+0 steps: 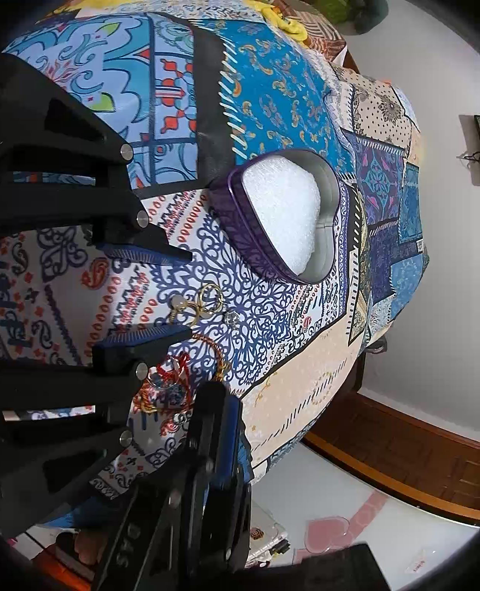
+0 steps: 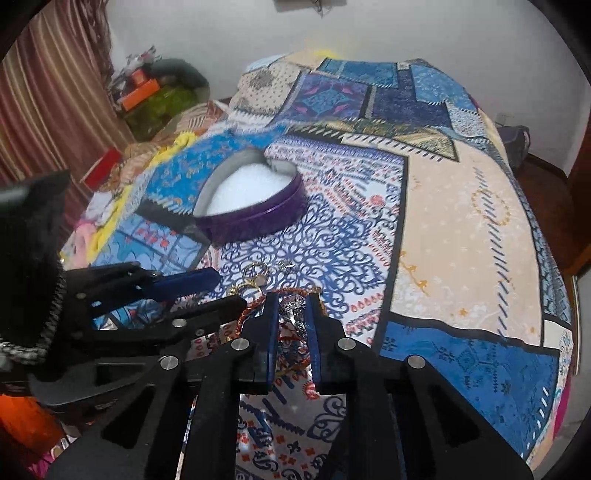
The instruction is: Organize jewelry
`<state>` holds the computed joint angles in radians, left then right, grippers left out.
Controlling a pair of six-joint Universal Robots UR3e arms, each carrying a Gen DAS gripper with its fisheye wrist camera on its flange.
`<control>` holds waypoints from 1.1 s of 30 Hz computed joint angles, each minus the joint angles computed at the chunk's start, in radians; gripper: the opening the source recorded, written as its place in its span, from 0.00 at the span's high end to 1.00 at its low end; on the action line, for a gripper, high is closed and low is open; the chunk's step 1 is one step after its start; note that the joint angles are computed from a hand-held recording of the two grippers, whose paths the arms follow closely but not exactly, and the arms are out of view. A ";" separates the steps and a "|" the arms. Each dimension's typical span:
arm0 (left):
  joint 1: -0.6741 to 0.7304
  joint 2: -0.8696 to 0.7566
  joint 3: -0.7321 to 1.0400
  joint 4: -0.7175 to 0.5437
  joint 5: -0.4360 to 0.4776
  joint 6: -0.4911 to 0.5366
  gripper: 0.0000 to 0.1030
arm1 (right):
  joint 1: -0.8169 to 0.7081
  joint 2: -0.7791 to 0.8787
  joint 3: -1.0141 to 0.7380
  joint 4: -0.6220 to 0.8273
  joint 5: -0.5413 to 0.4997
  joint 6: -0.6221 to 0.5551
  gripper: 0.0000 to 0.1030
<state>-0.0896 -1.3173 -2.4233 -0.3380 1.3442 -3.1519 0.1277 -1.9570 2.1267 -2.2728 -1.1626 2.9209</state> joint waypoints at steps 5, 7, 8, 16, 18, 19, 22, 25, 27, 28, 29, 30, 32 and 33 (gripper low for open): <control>-0.040 -0.046 0.032 0.014 0.039 -0.017 0.69 | -0.032 -0.037 0.016 0.025 -0.002 -0.008 0.87; -0.046 -0.049 0.036 0.010 0.046 -0.021 0.78 | -0.047 -0.052 0.019 0.041 0.005 -0.011 0.87; -0.042 -0.045 0.037 0.006 0.041 -0.023 0.89 | -0.057 -0.061 0.021 0.046 0.014 -0.010 0.87; -0.071 -0.018 0.043 -0.010 0.076 -0.053 0.92 | -0.074 -0.099 0.022 0.056 0.035 0.001 0.87; -0.070 0.011 0.039 -0.022 0.083 -0.058 0.92 | -0.074 -0.106 0.022 0.056 0.036 0.004 0.87; -0.066 0.027 0.038 -0.031 0.083 -0.058 0.92 | -0.074 -0.108 0.020 0.057 0.036 0.006 0.87; -0.044 0.089 0.032 -0.063 0.077 -0.056 0.92 | -0.066 -0.114 0.012 0.057 0.030 0.018 0.87; -0.015 0.151 0.031 -0.097 0.066 -0.046 0.92 | -0.052 -0.110 -0.005 0.051 0.021 0.034 0.87; 0.006 0.192 0.034 -0.119 0.057 -0.035 0.92 | -0.037 -0.104 -0.021 0.041 0.012 0.048 0.87; 0.017 0.204 0.035 -0.126 0.050 -0.028 0.92 | -0.029 -0.100 -0.028 0.035 0.005 0.055 0.87; 0.030 0.224 0.038 -0.135 0.048 -0.020 0.92 | -0.017 -0.089 -0.041 0.024 -0.002 0.066 0.87; 0.039 0.236 0.040 -0.140 0.049 -0.015 0.92 | -0.011 -0.086 -0.048 0.018 -0.005 0.070 0.87; 0.068 0.265 0.042 -0.157 0.034 0.000 0.92 | 0.008 -0.068 -0.067 -0.001 -0.016 0.088 0.87; 0.089 0.281 0.045 -0.168 0.020 0.011 0.92 | 0.015 -0.060 -0.074 -0.009 -0.020 0.094 0.87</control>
